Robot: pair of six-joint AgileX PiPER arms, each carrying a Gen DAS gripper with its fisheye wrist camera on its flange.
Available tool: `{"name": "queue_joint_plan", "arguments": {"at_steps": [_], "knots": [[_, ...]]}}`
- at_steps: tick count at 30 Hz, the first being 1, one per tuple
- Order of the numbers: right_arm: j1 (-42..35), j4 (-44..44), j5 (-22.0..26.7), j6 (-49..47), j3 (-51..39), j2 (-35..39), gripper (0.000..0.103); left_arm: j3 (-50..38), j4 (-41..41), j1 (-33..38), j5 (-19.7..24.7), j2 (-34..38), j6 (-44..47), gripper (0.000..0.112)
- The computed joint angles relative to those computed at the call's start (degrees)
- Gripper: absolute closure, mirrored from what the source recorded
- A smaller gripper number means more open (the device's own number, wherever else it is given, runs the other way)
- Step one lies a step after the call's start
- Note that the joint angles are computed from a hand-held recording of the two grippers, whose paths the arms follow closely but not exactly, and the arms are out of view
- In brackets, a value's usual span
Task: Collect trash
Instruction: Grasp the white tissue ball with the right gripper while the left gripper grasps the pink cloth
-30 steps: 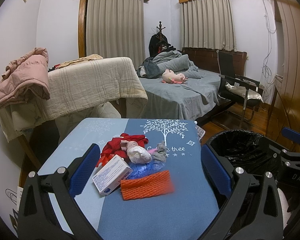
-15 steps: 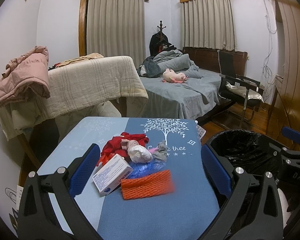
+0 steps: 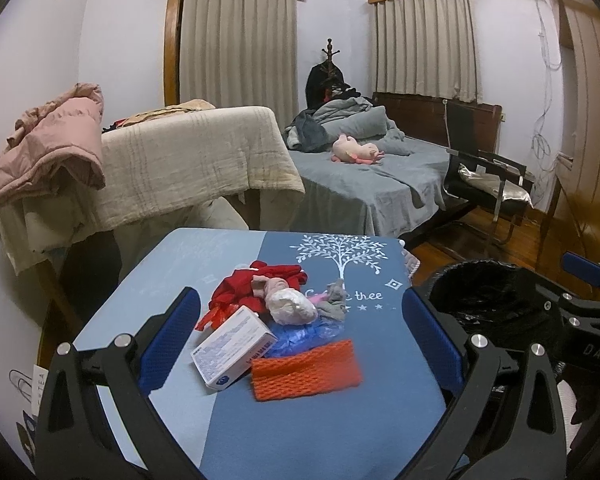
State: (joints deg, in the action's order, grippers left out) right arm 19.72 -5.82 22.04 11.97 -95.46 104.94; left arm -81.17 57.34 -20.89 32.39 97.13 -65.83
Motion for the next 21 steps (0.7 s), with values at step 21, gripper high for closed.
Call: {"name": "queue_joint_plan", "arguments": {"at_steps": [21], "knots": [[5.8,8.0,13.5,-9.0,-40.7,30.4,0.014,-0.2,2.2,15.6,-7.0,6.8,-0.5,0.014]]}}
